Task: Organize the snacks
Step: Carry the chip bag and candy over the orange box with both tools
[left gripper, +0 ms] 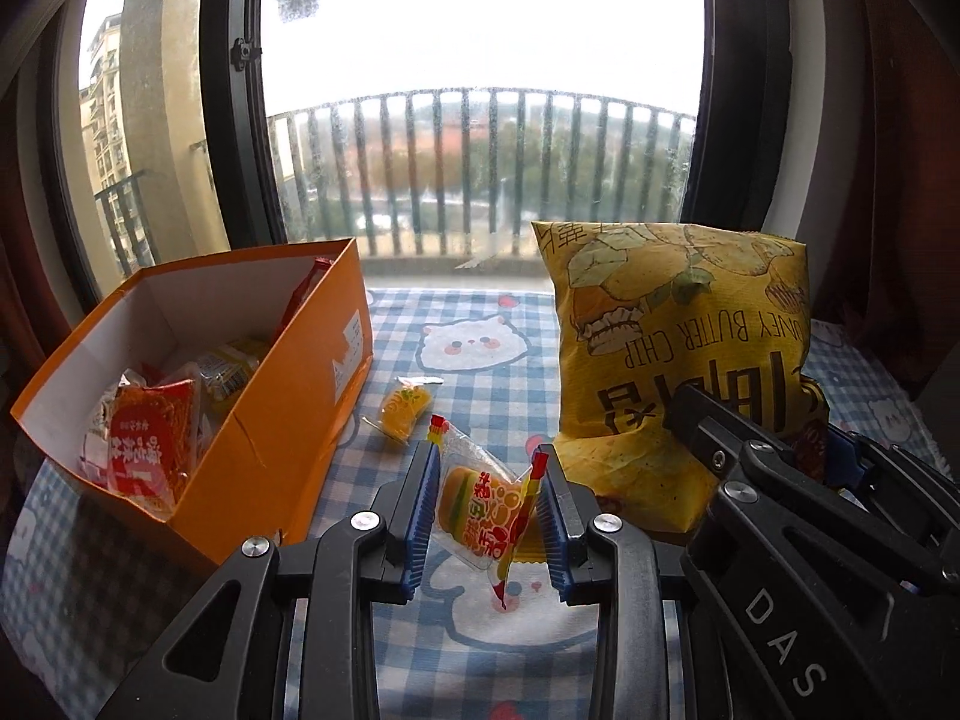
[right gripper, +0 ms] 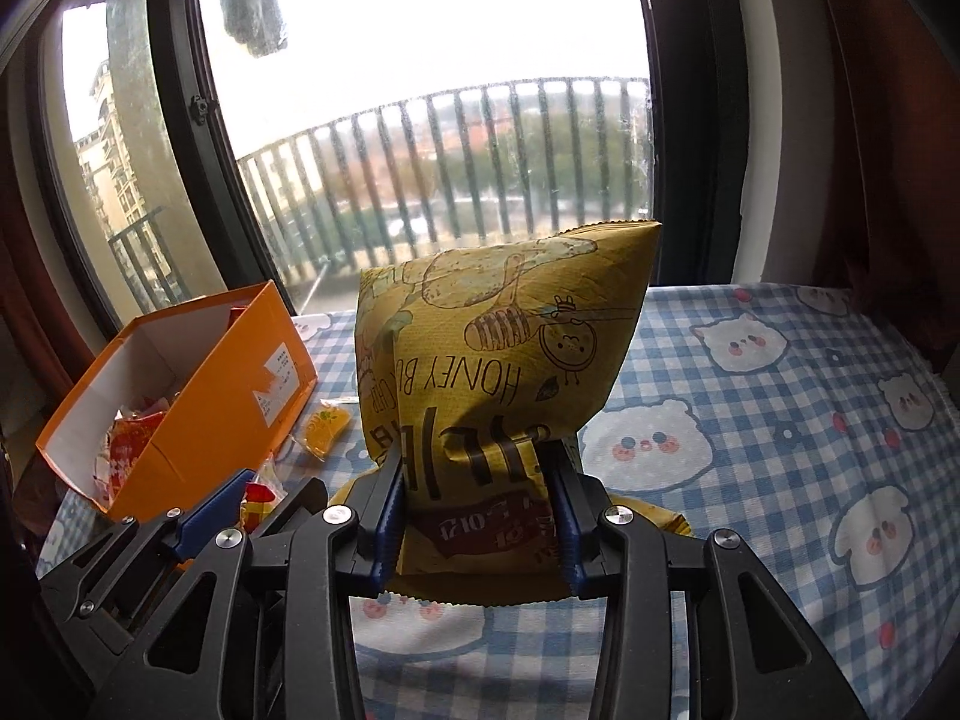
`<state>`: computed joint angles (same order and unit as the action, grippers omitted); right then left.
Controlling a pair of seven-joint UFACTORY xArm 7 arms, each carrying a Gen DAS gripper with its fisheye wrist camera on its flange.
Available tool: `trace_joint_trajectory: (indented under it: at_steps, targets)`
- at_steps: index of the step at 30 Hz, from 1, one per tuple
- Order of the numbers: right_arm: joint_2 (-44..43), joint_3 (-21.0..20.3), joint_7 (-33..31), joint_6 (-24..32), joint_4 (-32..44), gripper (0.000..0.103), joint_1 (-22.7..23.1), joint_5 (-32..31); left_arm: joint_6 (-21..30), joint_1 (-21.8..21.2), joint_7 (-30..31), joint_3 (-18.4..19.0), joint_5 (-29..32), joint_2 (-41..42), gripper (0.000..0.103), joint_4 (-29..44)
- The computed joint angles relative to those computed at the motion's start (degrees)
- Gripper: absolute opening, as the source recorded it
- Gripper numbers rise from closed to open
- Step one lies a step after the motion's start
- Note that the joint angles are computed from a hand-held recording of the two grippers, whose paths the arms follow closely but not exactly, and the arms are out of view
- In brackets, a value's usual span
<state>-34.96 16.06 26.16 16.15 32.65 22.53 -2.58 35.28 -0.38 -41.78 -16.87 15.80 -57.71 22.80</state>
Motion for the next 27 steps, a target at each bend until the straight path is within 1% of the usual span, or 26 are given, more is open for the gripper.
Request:
trace_joint_trajectory:
  at_steps: [7,14,20,23,27]
  targets:
    - [-6.28,0.32,0.74,2.52,-0.52,0.044,0.32,-0.04,0.09,-0.51,0.45,-0.11,0.27,-5.11,0.031,-0.79]
    - [-10.59,1.95,2.01,4.14,0.25,0.044,-0.53,-0.51,-0.08,-0.3,2.47,0.6,0.19,-9.39,0.031,-1.35]
    - [-11.53,3.43,3.14,4.33,1.58,0.044,-0.63,-0.71,1.72,0.08,5.17,1.38,-0.26,-13.56,0.031,-1.72]
    - [-11.26,4.22,3.8,3.4,2.16,0.044,-0.41,-0.8,2.5,1.25,7.2,2.41,0.27,-15.71,0.031,-1.98]
    - [-8.84,5.22,4.54,1.17,3.78,0.044,0.26,-0.83,2.07,3.46,9.59,4.2,0.62,-17.48,0.031,-2.49]
